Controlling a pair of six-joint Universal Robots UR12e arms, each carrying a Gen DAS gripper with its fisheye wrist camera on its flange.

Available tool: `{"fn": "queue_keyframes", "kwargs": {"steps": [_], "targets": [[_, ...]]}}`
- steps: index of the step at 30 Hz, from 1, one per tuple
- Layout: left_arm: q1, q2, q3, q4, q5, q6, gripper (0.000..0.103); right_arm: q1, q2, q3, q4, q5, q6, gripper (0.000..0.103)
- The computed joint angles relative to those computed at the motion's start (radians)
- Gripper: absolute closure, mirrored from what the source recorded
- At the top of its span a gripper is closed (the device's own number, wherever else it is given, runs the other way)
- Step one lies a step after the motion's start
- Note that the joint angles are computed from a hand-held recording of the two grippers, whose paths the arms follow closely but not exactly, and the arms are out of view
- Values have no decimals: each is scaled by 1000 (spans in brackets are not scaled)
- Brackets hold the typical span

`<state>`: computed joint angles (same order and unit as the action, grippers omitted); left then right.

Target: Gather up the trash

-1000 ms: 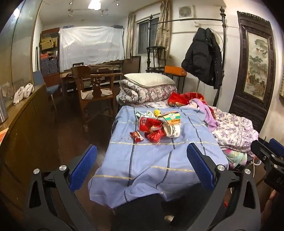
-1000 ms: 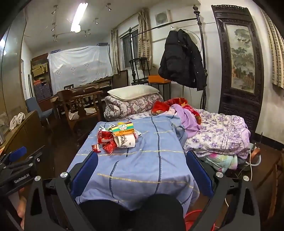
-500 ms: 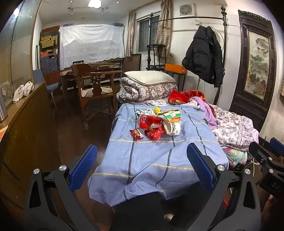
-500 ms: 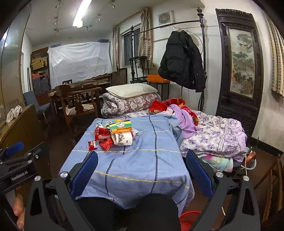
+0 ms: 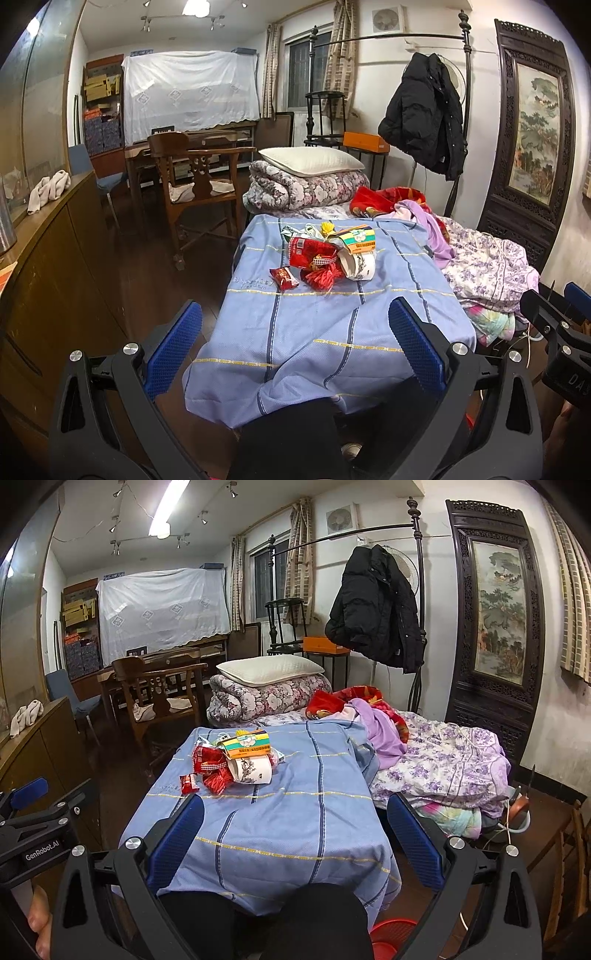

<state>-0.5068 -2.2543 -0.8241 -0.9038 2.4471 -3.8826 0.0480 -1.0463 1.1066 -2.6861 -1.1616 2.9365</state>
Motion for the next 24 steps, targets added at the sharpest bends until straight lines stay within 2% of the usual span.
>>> {"fn": "queue_keyframes", "kwargs": {"steps": [24], "targets": [[0,-1,1,-3,-1,-2,6,-3,0,-6,-3,-6,0,6]]}}
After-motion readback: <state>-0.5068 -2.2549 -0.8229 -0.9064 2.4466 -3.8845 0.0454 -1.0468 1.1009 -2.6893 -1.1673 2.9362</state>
